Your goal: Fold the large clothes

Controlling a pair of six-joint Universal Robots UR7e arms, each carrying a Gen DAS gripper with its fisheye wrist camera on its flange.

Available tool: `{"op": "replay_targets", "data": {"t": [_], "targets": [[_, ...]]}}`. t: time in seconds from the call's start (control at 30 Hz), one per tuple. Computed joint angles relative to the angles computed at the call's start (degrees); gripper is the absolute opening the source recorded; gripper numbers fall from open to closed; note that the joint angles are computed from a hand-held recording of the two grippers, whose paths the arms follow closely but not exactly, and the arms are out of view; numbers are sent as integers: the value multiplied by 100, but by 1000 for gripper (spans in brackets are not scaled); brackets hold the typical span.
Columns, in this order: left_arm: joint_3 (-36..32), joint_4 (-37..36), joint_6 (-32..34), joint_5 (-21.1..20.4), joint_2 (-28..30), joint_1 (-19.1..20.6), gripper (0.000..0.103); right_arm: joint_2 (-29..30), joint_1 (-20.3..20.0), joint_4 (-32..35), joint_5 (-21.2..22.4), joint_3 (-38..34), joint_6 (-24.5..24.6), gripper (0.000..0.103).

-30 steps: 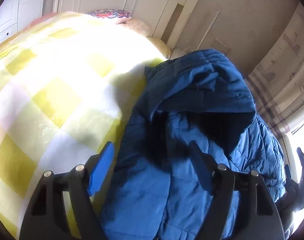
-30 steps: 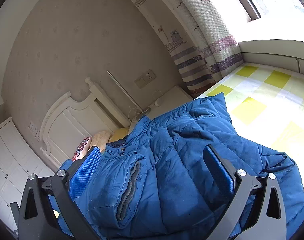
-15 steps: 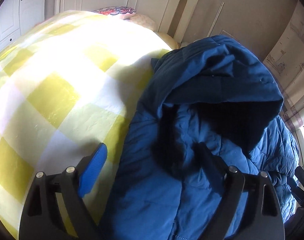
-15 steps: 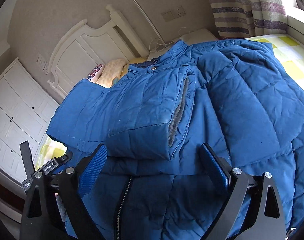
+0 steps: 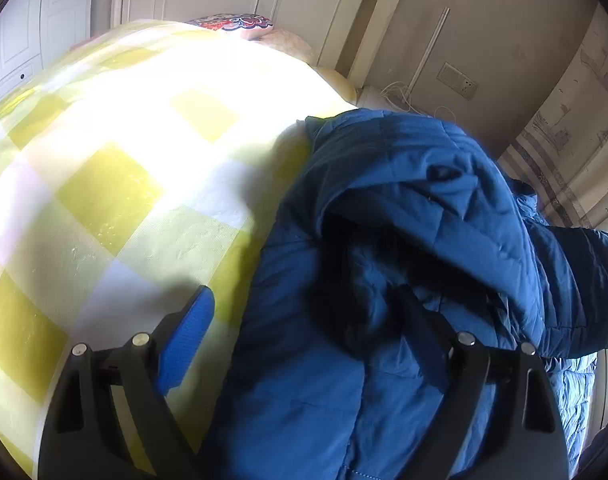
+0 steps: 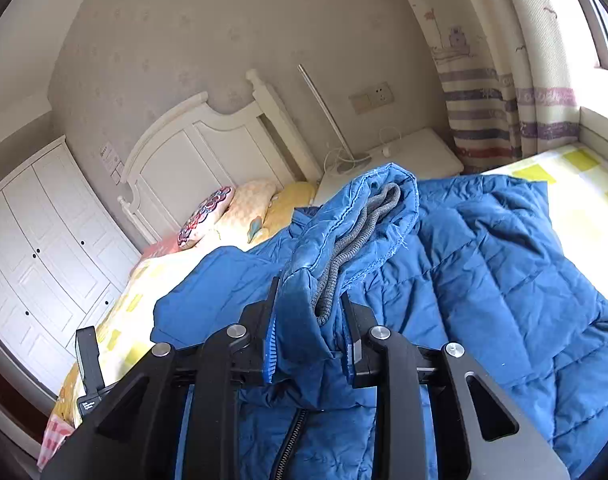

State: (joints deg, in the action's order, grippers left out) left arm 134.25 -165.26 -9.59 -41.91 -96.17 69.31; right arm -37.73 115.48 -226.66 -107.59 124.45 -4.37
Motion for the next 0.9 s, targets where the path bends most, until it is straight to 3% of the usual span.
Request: {"op": "replay_targets", "data": {"t": [0.17, 0.27, 0.37, 0.43, 0.5, 0.57, 0.6, 0.63, 0.73, 0.83, 0.9], "targets": [[-13, 26, -1, -1, -4, 2, 92, -599, -544, 186, -65, 505, 89, 26], [-15, 25, 0, 1, -3, 6, 92, -497, -872, 558, -179, 539, 234, 26], [-14, 14, 10, -6, -3, 11, 92, -314, -962, 396, -234, 588, 373, 27], [-21, 14, 18, -6, 3, 18, 92, -440, -804, 746, -609, 538, 723, 39], [-20, 10, 19, -8, 4, 19, 92, -428, -380, 679, -1568, 436, 979, 48], [-21, 5, 21, -11, 6, 20, 92, -162, 109, -49, -2296, 153, 304, 50], [-22, 2, 23, -14, 6, 22, 92, -87, 257, -143, -2299, -4, -129, 56], [-21, -4, 23, -18, 5, 23, 92, -30, 354, 3, -2256, -190, -505, 61], [1, -47, 27, -47, -3, 27, 92, 192, 460, 913, -2267, -780, -1146, 63], [9, -101, 44, -112, -14, 51, 92, 366, 292, 1566, -2479, -1081, -1087, 62], [43, -183, 51, -146, -50, 53, 92, 378, 53, 1967, -2674, -1047, -743, 63]]}}
